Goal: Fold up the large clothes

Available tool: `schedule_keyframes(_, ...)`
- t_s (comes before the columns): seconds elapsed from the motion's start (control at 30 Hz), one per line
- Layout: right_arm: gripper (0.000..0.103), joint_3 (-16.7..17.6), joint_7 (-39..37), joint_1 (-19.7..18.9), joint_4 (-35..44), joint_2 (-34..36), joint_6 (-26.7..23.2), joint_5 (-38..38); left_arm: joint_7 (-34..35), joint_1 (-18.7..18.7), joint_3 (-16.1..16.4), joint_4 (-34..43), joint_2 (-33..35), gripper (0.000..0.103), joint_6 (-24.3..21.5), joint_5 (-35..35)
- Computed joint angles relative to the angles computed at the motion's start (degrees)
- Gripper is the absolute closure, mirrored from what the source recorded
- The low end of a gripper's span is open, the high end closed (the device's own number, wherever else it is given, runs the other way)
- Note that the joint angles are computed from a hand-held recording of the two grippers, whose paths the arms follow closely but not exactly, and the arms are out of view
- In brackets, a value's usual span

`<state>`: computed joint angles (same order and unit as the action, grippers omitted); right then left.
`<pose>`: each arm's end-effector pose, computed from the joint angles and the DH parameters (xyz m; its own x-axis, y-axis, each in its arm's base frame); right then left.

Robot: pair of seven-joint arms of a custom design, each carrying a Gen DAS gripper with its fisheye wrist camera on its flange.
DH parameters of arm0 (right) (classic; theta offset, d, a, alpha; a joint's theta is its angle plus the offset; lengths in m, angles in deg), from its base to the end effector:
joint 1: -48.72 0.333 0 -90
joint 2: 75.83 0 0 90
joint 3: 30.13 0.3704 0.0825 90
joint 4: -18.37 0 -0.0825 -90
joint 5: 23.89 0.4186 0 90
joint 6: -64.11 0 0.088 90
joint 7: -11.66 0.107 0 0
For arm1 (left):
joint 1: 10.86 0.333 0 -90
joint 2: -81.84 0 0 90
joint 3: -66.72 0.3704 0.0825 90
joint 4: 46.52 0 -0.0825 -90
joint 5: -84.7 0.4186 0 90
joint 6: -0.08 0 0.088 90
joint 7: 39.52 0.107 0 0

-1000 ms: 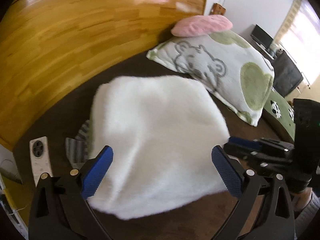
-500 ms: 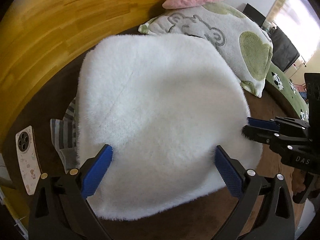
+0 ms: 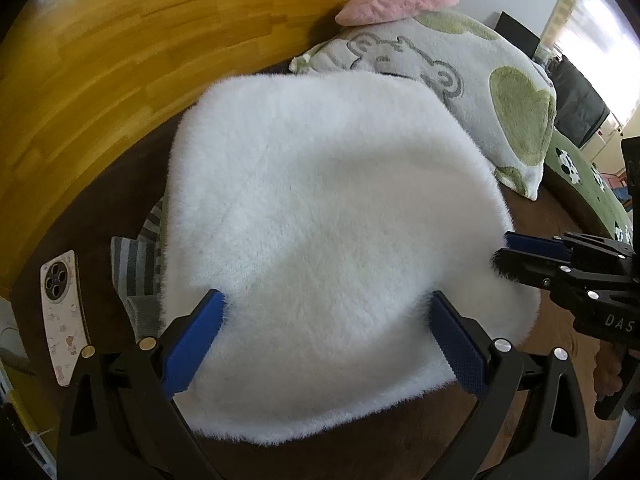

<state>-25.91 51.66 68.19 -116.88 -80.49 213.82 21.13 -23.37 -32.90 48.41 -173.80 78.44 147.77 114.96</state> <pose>0.4985 0.2021 0.4220 0.6473 -0.7248 -0.2362 -0.7213 -0.4821 -0.4974 0.4324 -0.3818 0.4766 0.1416 -0.9760 0.1652 -0.8415 -0.2066 -0.4992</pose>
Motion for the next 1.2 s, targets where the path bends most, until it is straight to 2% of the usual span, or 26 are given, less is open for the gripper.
schedule_keyframes(0.13, 0.066, 0.2, 2.3, -0.2, -0.3, -0.5, 0.7, -1.6, -0.5, -0.3, -0.3, 1.2, 0.2, 0.006, -2.2, 0.3)
schedule_keyframes(0.2, 0.057, 0.5, 4.6, -0.2, -0.5, -0.9, 1.6, -4.1, 0.2, -0.5, -0.3, 1.9, 0.2, 0.007, -3.5, -0.6)
schedule_keyframes(0.27, 0.024, 1.2, 9.3, -0.4, -1.4, -1.6, 4.4, -9.0, 0.6, -0.7, -0.2, 2.4, 0.1, 0.007, -4.4, -2.1)
schedule_keyframes(0.3, 0.022, 0.9, 9.3, -0.2, -1.3, -1.7, 4.4, -9.0, 0.5, -0.7, -0.1, 2.4, -0.2, 0.007, -4.6, -2.6)
schedule_keyframes(0.5, 0.022, 0.1, 10.7, 0.2, -2.1, -4.4, 2.2, -10.9, 1.4, -1.2, -0.6, 4.0, -1.1, 0.007, -8.2, -4.9)
schedule_keyframes(0.73, 0.022, -0.8, 11.7, 0.5, -4.1, -10.0, -0.3, -11.6, -1.3, -2.7, -2.3, 6.0, -3.2, 0.007, -14.4, -5.2)
schedule_keyframes(0.83, 0.022, -1.5, 11.6, 0.6, -5.2, -13.0, -1.6, -11.3, -2.7, -3.3, -2.7, 6.4, -4.2, 0.007, -15.7, -5.6)
schedule_keyframes(1.03, 0.022, -1.9, 13.3, 0.2, -8.5, -20.2, -3.6, -12.8, -7.2, -4.9, -4.8, 8.0, -6.6, 0.007, -21.7, -4.9)
schedule_keyframes(1.2, 0.022, -2.4, 16.8, -0.9, -11.8, -28.6, -7.5, -14.1, -11.0, -6.7, -6.8, 9.0, -9.2, 0.007, -26.9, -5.1)
